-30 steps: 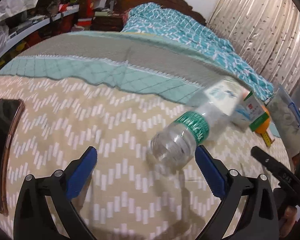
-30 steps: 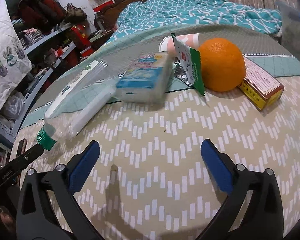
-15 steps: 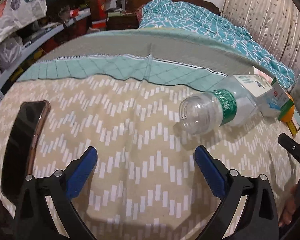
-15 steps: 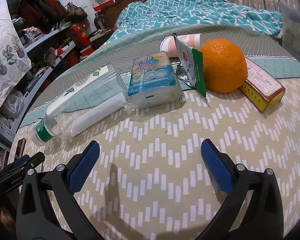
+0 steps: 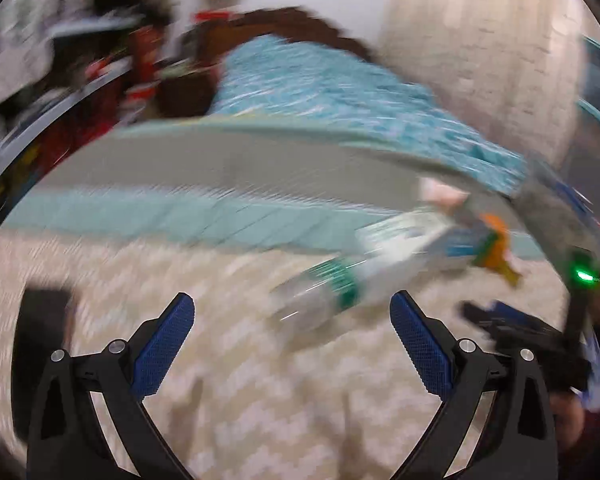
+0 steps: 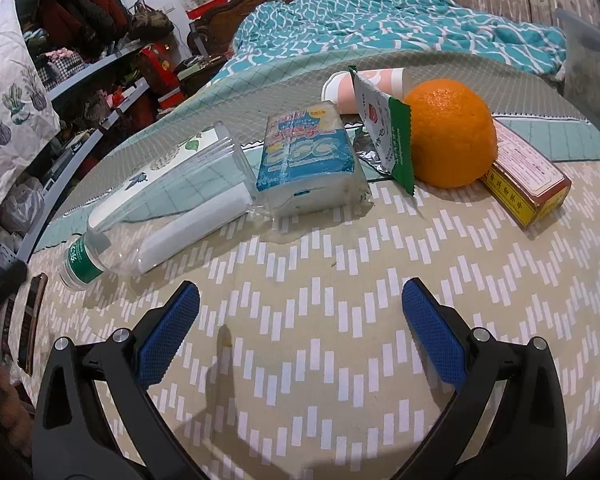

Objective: Collect trash
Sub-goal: 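Grasp the water bottle with the left gripper while the right grasps the sponge pack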

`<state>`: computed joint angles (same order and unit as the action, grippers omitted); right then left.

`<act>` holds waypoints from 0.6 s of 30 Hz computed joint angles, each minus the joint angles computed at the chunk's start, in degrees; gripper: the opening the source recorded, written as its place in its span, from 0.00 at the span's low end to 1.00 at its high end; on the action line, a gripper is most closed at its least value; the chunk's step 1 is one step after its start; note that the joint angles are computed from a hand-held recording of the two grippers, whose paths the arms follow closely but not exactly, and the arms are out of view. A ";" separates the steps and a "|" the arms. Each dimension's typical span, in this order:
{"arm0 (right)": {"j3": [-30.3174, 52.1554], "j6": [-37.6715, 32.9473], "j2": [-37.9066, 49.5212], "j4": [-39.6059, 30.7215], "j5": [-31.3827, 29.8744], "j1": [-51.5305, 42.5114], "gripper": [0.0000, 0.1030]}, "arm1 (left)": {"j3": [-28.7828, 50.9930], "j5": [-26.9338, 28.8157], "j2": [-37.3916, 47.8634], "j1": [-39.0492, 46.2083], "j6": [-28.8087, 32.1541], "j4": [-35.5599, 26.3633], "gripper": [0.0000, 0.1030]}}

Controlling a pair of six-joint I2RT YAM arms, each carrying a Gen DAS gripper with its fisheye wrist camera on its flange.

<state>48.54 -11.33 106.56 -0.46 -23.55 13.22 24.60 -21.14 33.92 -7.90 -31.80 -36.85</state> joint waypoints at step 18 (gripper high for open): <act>19.09 -1.24 11.54 -8.14 1.98 3.40 0.97 | 2.44 10.67 25.43 4.48 11.72 13.85 0.58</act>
<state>67.64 -12.58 118.10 -8.60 -21.58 16.62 27.04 -10.47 59.35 -3.41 -20.08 -23.00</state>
